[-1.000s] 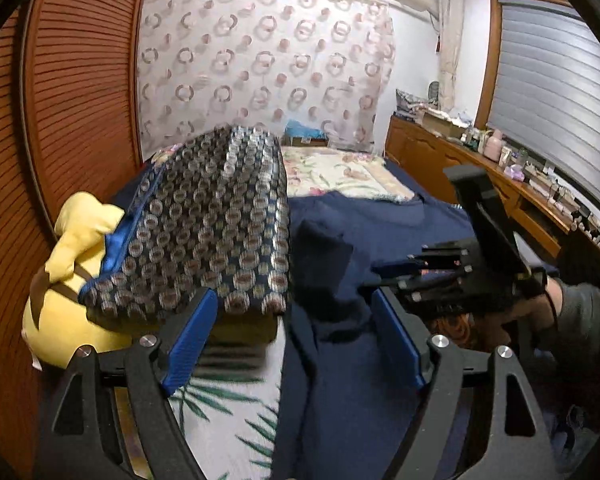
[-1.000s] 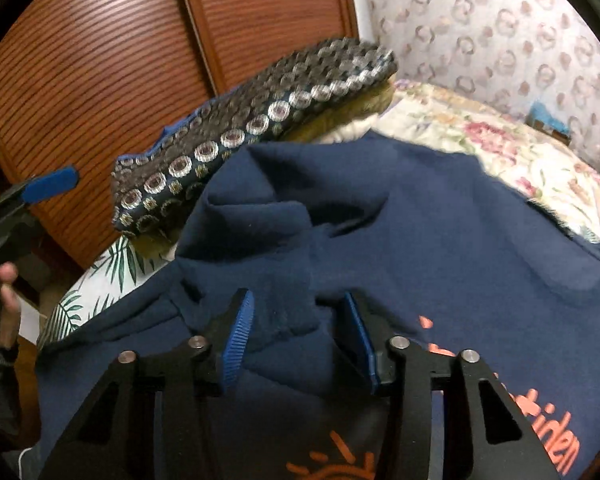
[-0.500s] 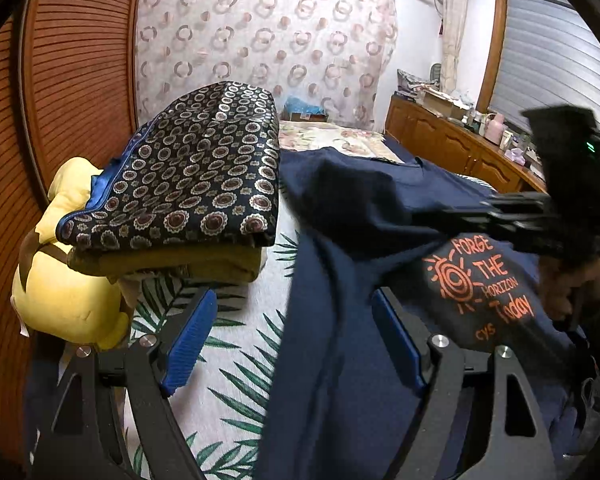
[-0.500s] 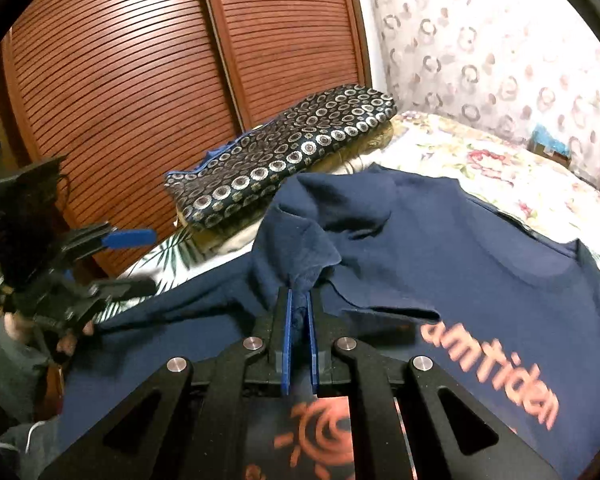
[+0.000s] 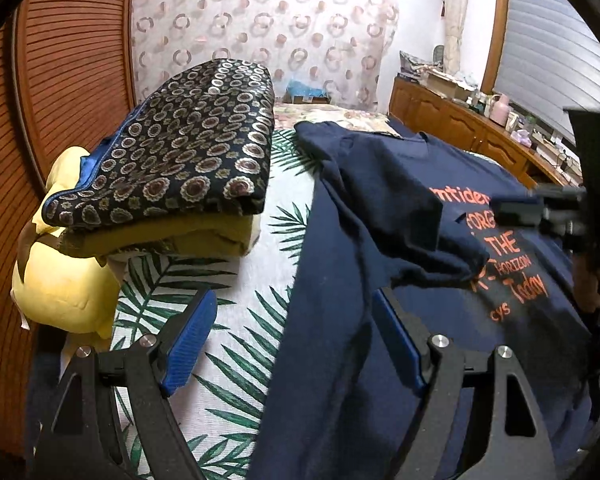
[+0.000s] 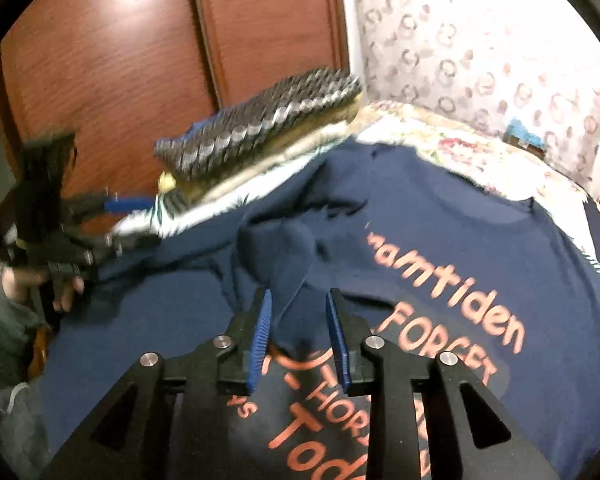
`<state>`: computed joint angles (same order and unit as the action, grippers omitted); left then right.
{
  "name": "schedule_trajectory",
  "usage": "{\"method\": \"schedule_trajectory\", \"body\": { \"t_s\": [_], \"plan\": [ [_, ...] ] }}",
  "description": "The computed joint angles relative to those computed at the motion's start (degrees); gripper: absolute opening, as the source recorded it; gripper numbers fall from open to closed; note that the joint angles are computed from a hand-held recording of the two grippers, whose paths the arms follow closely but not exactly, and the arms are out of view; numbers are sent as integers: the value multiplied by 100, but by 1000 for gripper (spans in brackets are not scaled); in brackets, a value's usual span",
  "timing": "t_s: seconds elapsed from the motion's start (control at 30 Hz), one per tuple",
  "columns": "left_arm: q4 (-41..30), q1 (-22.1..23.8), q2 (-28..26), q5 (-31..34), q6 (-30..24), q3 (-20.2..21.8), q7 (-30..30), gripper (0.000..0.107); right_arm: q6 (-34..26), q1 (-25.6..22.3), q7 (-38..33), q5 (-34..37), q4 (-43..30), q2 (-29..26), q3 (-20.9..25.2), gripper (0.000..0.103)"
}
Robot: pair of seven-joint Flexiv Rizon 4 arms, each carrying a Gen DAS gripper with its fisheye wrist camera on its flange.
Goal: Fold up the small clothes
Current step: 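Grasp the opposite side edge of the shirt with the right gripper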
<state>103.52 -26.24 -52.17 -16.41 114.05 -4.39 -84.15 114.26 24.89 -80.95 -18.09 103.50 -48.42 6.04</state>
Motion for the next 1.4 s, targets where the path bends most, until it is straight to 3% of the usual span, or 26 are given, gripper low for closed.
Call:
{"method": "schedule_trajectory", "body": {
  "t_s": [0.1, 0.43, 0.53, 0.7, 0.73, 0.83, 0.93, 1.03, 1.23, 1.4],
  "plan": [
    [7, -34, 7, -19, -19, 17, -10, 80, 3, 160, -6, 166, -189, -61, -184, 29],
    [-19, -86, 8, -29, -205, 47, -39, 80, -1529, 406, 213, -219, -1684, -709, -200, 23],
    [-23, -18, 8, 23, -239, -11, -63, 80, -2031, 76, 129, -356, -2089, -914, 322, 23],
    [-26, 65, 6, 110, -252, -74, -102, 80, -2496, 74, -101, -389, -2347, -987, 383, 19],
    [-26, 73, 6, 117, -262, -79, -112, 80, -2509, 91, -176, -400, -2353, -990, 360, 7],
    [-33, 58, 13, 108, -300, -57, -145, 80, -2446, 34, -300, -312, -2281, -915, 396, 3],
    [-40, 44, 11, 108, -309, -42, -173, 80, -2246, -105, -384, -216, -2076, -722, 461, 2],
    [-48, 44, 9, 123, -320, -35, -182, 80, -2063, -37, -293, -122, -1965, -593, 223, 1],
    [-56, 34, 4, 101, -381, -13, -222, 80, -1635, 450, 315, 202, -1726, -332, -764, 0],
    [-44, 22, 11, 114, -380, 0, -251, 80, -1482, 332, 421, 140, -1613, -337, -597, 0]
  ]
}}
